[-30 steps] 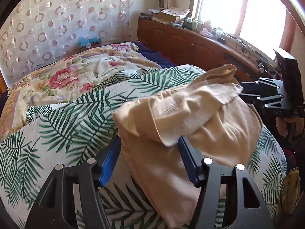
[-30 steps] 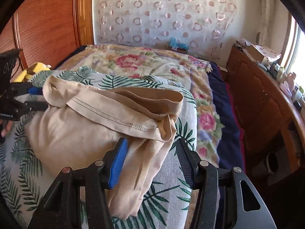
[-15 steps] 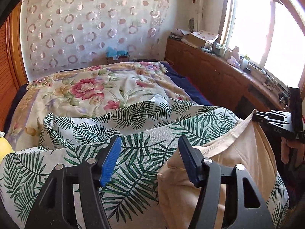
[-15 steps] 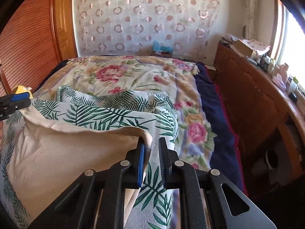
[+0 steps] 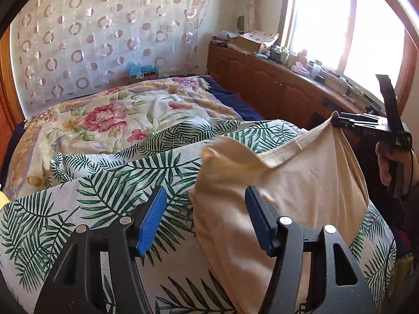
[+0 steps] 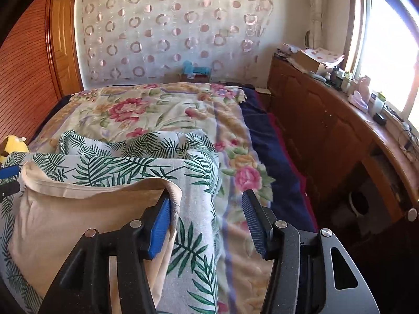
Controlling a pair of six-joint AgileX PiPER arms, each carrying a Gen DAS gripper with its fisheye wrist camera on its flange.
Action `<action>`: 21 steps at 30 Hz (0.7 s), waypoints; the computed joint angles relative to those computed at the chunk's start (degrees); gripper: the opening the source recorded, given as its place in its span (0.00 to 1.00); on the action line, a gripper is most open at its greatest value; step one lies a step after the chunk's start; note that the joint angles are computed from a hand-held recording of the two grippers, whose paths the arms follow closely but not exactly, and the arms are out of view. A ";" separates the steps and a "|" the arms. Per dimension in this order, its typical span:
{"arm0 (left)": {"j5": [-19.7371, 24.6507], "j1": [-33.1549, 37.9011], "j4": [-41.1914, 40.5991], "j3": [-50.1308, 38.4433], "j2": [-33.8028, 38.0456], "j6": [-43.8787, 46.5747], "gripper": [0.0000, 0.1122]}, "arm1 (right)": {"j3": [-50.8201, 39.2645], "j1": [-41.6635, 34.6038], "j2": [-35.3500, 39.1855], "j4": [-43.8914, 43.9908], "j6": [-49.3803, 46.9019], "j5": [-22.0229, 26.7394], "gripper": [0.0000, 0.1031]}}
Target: Fold small clothes
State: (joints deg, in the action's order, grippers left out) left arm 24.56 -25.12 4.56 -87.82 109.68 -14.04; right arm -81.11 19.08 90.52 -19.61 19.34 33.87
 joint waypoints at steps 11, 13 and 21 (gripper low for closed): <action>9.65 0.65 -5.67 -13.79 10.99 1.68 0.56 | -4.30 0.60 3.00 6.70 -4.45 4.50 0.60; 10.49 1.16 -8.17 -14.88 12.28 1.95 0.56 | -2.83 0.68 2.02 12.13 -9.30 4.76 0.60; 10.41 0.41 -7.97 -13.27 11.34 0.97 0.56 | 4.98 1.06 -0.71 24.92 -18.10 3.98 0.61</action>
